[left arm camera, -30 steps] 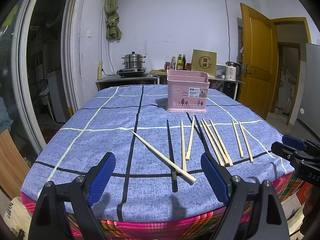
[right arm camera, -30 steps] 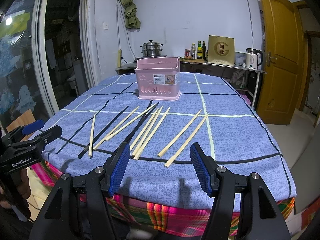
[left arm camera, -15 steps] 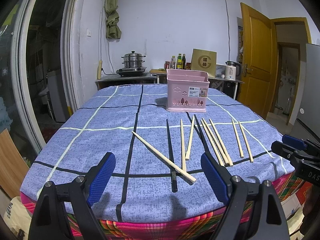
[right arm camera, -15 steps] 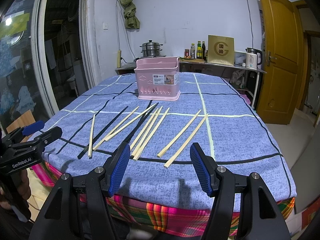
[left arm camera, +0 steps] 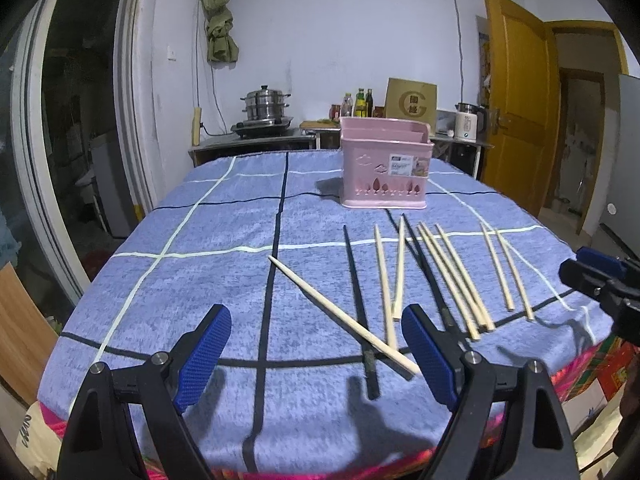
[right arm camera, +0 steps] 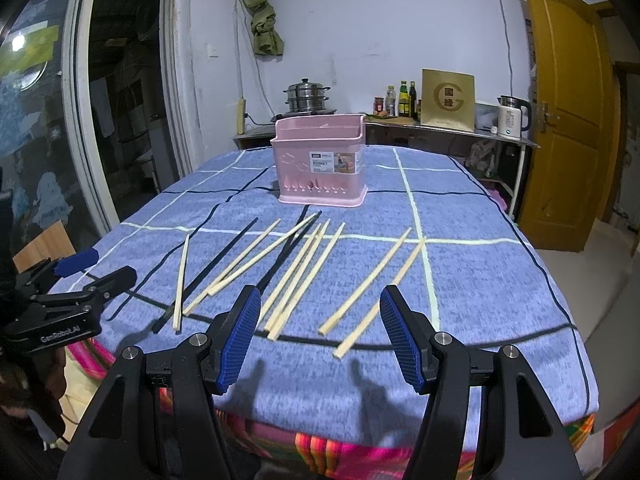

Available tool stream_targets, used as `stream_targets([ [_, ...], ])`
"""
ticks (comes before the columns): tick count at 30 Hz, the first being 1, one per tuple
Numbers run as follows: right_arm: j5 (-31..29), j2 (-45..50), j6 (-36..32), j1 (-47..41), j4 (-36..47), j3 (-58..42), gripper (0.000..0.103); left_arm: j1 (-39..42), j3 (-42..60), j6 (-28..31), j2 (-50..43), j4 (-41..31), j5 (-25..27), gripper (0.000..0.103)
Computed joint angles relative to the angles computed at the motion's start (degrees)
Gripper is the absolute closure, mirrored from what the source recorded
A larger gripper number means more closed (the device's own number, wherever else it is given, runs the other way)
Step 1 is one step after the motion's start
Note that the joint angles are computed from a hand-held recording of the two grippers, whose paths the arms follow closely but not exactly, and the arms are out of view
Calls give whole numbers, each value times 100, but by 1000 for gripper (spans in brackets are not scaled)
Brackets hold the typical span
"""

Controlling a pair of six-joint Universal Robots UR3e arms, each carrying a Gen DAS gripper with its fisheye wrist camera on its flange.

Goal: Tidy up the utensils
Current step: 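Lower the left gripper to a wooden chopstick while the right gripper lowers to another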

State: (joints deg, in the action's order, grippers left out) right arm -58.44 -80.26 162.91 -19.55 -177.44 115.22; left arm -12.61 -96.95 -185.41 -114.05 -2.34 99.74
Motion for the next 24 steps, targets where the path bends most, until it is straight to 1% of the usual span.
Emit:
stream_targets([
  [2,-42,180,5,104,42,-235,40,104,207,40,-121,-148,-92,16],
  [7,-224,738,18,414,457,-1073,40,405,860,75,-444,-624,-345,16],
  [10,-347,1103,58,563,827,-1653,40,517,1419,-14,-749,-1032,-320,18],
  [13,-501,1503,165,685,1239,-2304,40,788,1873,-108,-944,-1606,-755,19],
  [15,-634,1753,219,755,1594,-2780,41,895,2296,-128,-1171,-2006,-896,24],
  [16,-667,1852,244,774,1723,-2965,43,915,2462,-133,-1257,-2156,-911,26],
  [17,-720,2012,286,803,1919,-3261,47,944,2687,-164,-1377,-2335,-919,29],
  [18,-797,2130,322,833,2093,-3500,52,958,2772,-197,-1428,-2405,-916,29],
  [20,-972,2410,411,898,2501,-4070,58,1038,3125,-304,-1590,-2758,-1067,29],
  [21,-1019,2530,447,915,2687,-4315,61,1090,3296,-338,-1663,-2939,-1216,31],
  [22,-1037,2665,472,927,2907,-4586,62,1103,3491,-368,-1757,-3092,-1256,32],
  [24,-1041,2948,499,929,3342,-5131,69,1092,3896,-416,-1939,-3428,-1272,34],
])
